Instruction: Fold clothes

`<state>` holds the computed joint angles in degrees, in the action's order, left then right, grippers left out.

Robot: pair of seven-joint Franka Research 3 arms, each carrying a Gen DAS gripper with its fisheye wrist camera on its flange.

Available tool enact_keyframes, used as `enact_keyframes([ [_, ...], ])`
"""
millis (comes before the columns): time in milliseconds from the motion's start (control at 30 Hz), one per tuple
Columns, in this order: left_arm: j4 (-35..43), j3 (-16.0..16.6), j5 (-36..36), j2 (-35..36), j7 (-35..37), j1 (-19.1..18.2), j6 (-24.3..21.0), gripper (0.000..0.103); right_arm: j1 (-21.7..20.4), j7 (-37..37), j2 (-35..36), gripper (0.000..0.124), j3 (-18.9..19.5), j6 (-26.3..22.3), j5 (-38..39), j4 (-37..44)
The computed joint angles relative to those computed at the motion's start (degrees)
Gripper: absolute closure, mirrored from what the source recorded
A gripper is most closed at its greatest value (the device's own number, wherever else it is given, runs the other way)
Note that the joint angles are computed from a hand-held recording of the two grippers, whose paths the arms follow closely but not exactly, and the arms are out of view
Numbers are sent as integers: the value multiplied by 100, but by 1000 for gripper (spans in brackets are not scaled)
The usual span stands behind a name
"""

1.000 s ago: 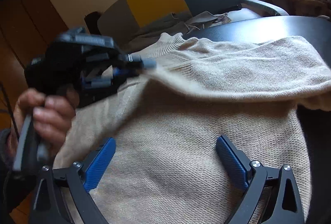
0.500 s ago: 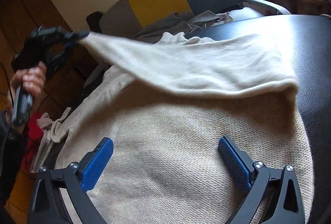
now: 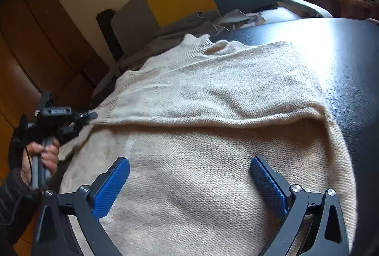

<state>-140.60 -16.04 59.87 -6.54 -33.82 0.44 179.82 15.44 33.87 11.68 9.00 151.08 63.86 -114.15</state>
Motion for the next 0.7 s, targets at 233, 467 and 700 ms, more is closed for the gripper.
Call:
enact_keyframes([
  [233,-435,-255,-282,-1070,137,160,-818,95,323,672,284,22,-30,789,-1180,689],
  [467,500,60,-1638,67,2607,-623,-1255,90,843,2814,1333,22,-573,910,-3528,1862],
  [700,470,228,-1184,283,2216,-947,-1339,91,661,3570,1750,21,-538,678,-4447,2144],
])
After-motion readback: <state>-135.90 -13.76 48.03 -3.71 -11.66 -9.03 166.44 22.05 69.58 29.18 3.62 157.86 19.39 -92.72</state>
